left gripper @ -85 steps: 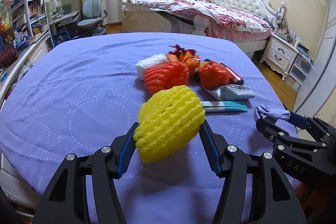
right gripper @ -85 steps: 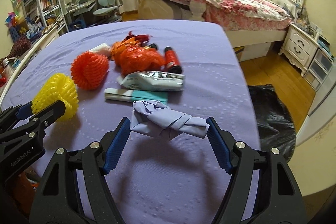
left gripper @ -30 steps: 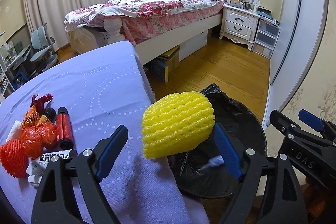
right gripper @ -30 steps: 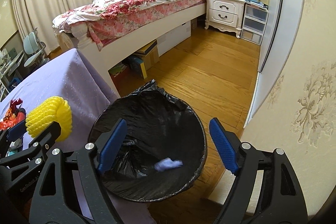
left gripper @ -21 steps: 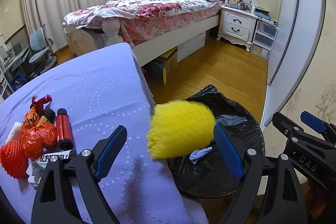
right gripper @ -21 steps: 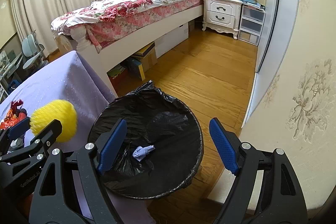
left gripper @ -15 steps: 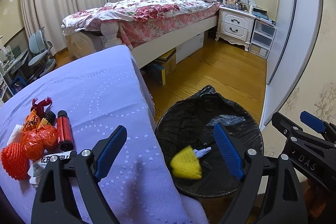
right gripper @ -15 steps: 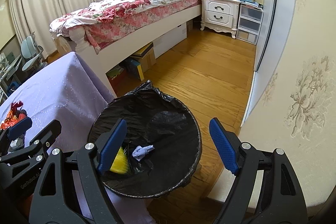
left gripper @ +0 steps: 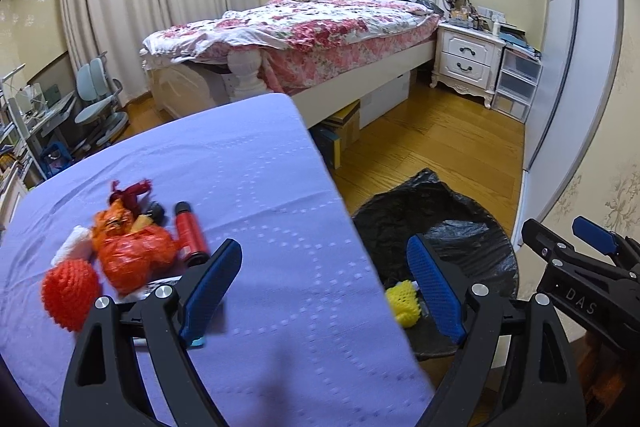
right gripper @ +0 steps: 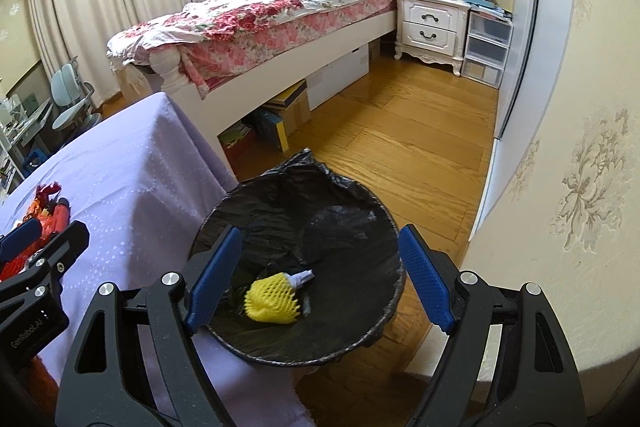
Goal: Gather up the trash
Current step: 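Open the left gripper over the bin to drop the yellow foam net, then move both open grippers back over the trash on the table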
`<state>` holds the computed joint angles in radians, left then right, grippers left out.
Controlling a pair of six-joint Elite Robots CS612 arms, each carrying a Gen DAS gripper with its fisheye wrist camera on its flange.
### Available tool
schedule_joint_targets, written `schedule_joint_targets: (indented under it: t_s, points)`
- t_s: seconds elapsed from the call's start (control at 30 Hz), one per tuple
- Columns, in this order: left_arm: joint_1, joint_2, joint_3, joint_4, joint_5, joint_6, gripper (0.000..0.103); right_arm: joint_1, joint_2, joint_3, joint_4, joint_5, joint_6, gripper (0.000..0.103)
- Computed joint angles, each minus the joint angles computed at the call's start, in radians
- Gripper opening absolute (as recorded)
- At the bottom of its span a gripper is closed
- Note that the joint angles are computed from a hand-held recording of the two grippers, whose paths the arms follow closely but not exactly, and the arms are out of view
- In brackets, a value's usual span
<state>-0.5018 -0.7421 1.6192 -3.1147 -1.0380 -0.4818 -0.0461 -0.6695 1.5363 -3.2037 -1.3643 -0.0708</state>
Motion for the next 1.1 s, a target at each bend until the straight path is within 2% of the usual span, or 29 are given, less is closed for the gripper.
schedule_joint_targets:
  t_s: [0.23,0.4,0.63,0.87,1.1]
  points:
    - [0.007,-0.048,0.096,0.001,0.065,-0.064,0.084,0.028,-0.016,0.024,0.002,0.042,-0.049,0.079]
    - [0.023,-0.087,0.173,0.036,0.095,-0.153,0.084,0.056,-0.028,0.045,0.005,0.077,-0.107,0.079]
    - [0.049,-0.119,0.237,0.096,0.101,-0.25,0.084,0.096,-0.04,0.06,0.039,0.127,-0.181,0.079]
    - [0.064,-0.127,0.256,0.123,0.092,-0.29,0.084,0.128,-0.039,0.052,0.082,0.135,-0.241,0.079]
    - [0.071,-0.128,0.262,0.135,0.082,-0.301,0.084,0.148,-0.02,-0.001,0.109,0.132,-0.232,0.079]
